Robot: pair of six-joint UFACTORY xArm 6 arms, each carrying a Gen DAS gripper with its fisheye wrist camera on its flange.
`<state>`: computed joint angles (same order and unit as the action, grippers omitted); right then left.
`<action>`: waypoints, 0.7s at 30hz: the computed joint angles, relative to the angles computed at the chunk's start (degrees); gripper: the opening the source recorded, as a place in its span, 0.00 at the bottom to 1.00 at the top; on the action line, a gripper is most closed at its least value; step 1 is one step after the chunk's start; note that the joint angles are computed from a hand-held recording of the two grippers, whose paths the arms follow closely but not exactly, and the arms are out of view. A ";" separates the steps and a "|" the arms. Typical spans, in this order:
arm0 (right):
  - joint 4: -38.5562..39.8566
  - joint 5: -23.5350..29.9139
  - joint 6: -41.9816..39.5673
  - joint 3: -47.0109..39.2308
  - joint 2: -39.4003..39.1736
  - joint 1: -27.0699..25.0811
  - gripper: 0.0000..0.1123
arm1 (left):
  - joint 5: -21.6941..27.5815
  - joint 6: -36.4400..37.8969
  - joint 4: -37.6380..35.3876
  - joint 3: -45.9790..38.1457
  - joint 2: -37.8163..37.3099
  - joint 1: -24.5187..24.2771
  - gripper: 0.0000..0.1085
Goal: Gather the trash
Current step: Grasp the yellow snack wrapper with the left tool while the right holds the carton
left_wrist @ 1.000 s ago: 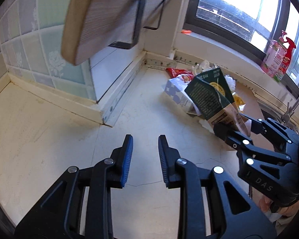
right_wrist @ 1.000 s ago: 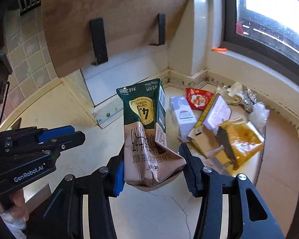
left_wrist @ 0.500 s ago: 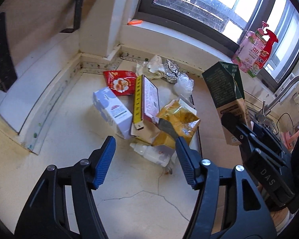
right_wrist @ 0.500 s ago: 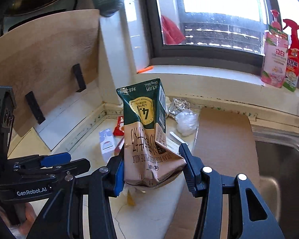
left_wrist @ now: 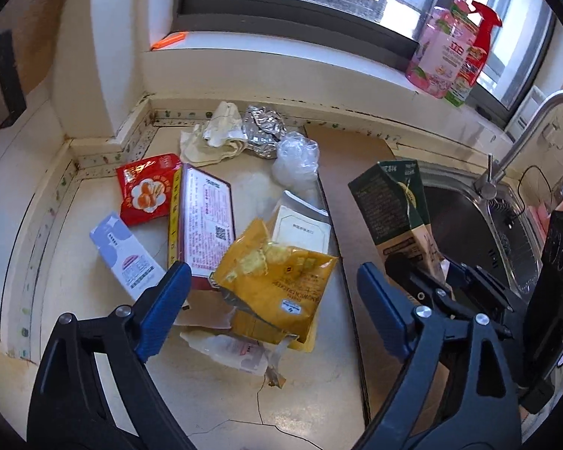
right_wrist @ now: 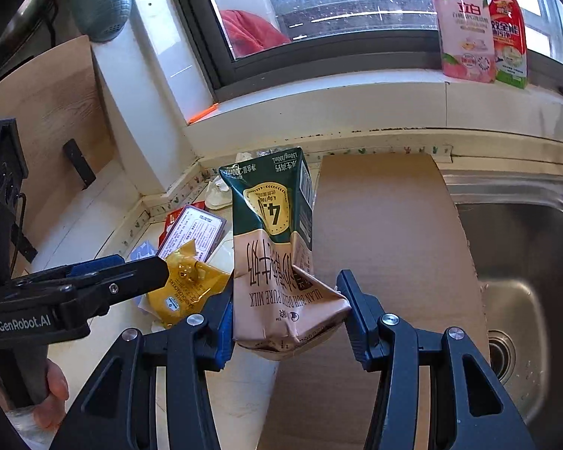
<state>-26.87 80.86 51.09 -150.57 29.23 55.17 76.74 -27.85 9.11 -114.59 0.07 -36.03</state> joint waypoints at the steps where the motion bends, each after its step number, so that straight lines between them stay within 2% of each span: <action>1: 0.35 -2.23 1.47 5.69 -3.16 -0.61 0.43 | 1.37 1.58 0.25 -2.27 1.84 -0.38 0.82; 8: 2.58 -8.23 5.50 21.26 -11.64 -2.73 0.43 | 7.42 7.32 2.62 -10.37 8.81 -1.64 0.82; 15: 3.44 -10.92 7.00 27.22 -14.76 -3.63 0.43 | 9.85 10.51 3.14 -11.88 10.69 -2.27 0.80; 21: 3.74 -11.12 7.12 27.25 -14.74 -3.24 0.43 | 7.80 10.03 4.07 -7.96 8.57 -2.52 0.58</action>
